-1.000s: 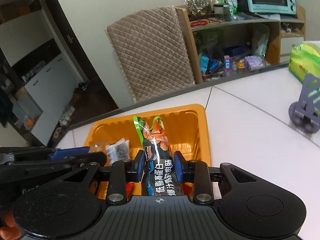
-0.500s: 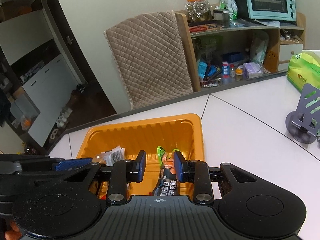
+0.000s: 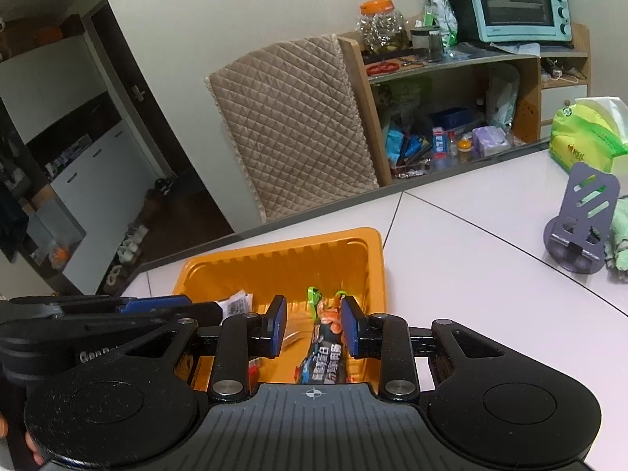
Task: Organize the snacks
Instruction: 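Withdraw both open grippers from the tray toward the remaining candies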
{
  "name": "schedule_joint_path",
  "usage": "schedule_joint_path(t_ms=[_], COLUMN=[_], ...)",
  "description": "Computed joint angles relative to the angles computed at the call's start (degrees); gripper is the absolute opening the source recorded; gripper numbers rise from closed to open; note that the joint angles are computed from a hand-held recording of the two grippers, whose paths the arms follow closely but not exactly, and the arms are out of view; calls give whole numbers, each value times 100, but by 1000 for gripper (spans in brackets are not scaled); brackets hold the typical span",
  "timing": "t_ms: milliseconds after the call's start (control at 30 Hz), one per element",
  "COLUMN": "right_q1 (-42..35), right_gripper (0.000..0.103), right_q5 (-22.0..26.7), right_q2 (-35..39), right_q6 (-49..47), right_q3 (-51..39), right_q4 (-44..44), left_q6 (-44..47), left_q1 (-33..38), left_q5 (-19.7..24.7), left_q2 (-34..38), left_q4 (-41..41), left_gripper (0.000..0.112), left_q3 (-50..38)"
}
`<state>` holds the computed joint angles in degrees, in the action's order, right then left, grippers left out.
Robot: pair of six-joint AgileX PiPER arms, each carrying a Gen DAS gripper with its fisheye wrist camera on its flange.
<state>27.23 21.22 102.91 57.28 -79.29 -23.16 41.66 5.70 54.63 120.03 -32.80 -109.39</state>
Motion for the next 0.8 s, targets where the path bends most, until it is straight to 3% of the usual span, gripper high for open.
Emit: schedule_joint_path(t_ms=[200, 267, 333, 433, 800], right_q1=[192, 324, 475, 704, 1716], right_gripper=[33, 40, 54, 57, 62], right_q5=[-1, 85, 144, 246, 1149], right_q2=[-452, -614, -770, -1037, -1973], right_q6=[404, 715, 1185, 1751, 3020], right_q3=[477, 637, 818, 1082, 1694], right_q4=[-384, -683, -1091, -1549, -2414], left_q6=[183, 271, 372, 503, 855], left_q1=[344, 442, 525, 700, 1481], left_q5=[255, 274, 253, 377, 780], left_q2=[-347, -544, -782, -1084, -2217], left_q4=[-263, -280, -299, -414, -761], left_gripper=[38, 40, 43, 50, 51], left_q3=[339, 559, 832, 1146, 2293])
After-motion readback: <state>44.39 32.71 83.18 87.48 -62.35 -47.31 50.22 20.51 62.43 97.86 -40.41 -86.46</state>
